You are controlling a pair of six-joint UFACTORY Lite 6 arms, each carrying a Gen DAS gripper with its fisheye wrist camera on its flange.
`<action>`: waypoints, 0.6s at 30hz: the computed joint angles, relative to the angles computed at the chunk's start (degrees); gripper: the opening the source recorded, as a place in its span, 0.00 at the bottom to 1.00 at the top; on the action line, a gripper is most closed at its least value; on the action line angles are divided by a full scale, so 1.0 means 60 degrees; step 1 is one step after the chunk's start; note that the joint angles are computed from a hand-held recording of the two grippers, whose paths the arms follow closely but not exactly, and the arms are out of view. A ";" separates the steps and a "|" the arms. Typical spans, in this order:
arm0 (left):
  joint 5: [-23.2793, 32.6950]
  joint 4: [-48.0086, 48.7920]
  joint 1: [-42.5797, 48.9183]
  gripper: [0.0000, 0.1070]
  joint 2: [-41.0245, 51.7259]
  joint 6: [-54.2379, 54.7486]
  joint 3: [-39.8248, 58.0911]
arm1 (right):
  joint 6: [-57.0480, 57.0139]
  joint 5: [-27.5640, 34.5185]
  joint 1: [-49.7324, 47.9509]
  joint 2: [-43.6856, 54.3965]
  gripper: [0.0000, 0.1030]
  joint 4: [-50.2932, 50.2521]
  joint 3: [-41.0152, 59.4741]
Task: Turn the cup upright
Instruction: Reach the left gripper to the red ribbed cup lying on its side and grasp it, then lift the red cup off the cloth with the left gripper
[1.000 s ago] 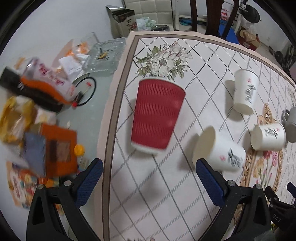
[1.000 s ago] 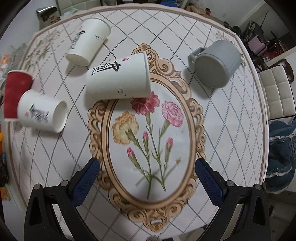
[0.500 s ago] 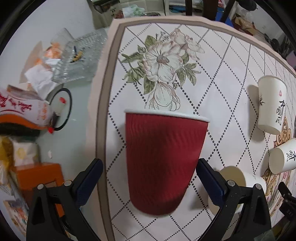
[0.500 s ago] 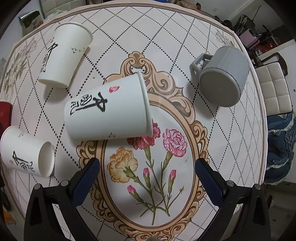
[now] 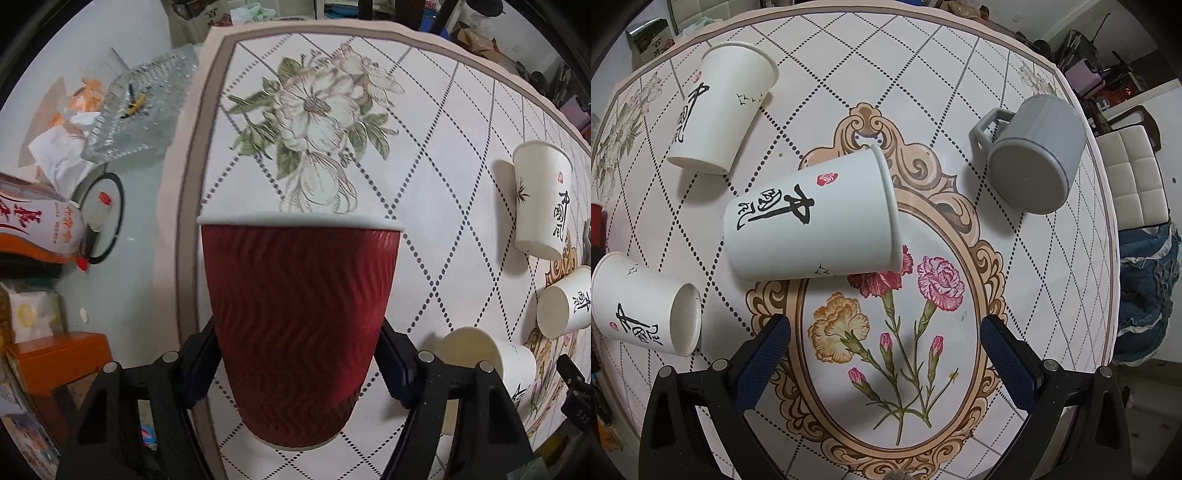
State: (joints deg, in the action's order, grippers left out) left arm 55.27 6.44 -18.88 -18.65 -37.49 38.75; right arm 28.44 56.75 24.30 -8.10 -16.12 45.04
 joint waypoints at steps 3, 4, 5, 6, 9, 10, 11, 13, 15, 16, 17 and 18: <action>0.0388 0.0164 -0.0237 0.67 -0.0477 -0.0386 0.0009 | -0.0008 0.0175 0.0087 -0.0159 1.00 0.0008 0.0111; 0.0569 0.0241 -0.0330 0.67 -0.0653 -0.0541 0.0056 | -0.0017 0.0228 0.0114 -0.0232 1.00 0.0028 0.0134; 0.0852 0.0266 -0.0424 0.67 -0.0863 -0.0639 0.0161 | -0.0063 0.0274 0.0106 -0.0319 1.00 0.0045 0.0156; 0.1072 0.0324 -0.0542 0.67 -0.1031 -0.0805 0.0250 | -0.0121 0.0296 0.0080 -0.0388 1.00 0.0060 0.0173; 0.1906 0.0491 -0.1128 0.67 -0.1664 -0.1462 0.0508 | -0.0373 0.0426 -0.0021 -0.0724 1.00 0.0175 0.0216; 0.2240 0.0565 -0.1415 0.67 -0.1850 -0.1766 0.0650 | -0.0474 0.0434 -0.0082 -0.0828 1.00 0.0208 0.0198; 0.2708 0.0648 -0.1891 0.67 -0.2132 -0.2225 0.0817 | -0.0595 0.0534 -0.0122 -0.1017 1.00 0.0260 0.0211; 0.3382 0.0803 -0.2716 0.67 -0.2343 -0.3033 0.1198 | -0.0853 0.0696 -0.0249 -0.1425 1.00 0.0350 0.0181; 0.3809 0.0945 -0.3328 0.67 -0.2108 -0.3675 0.1773 | -0.1176 0.0891 -0.0427 -0.1902 1.00 0.0432 0.0094; 0.4055 0.1010 -0.3803 0.67 -0.1853 -0.4176 0.2187 | -0.1382 0.0989 -0.0569 -0.2160 1.00 0.0503 0.0034; 0.4427 0.1052 -0.4452 0.67 -0.1846 -0.4800 0.2454 | -0.1621 0.1102 -0.0736 -0.2430 1.00 0.0569 -0.0031; 0.4681 0.1083 -0.4946 0.67 -0.1701 -0.5283 0.2760 | -0.1895 0.1211 -0.0931 -0.2704 1.00 0.0616 -0.0120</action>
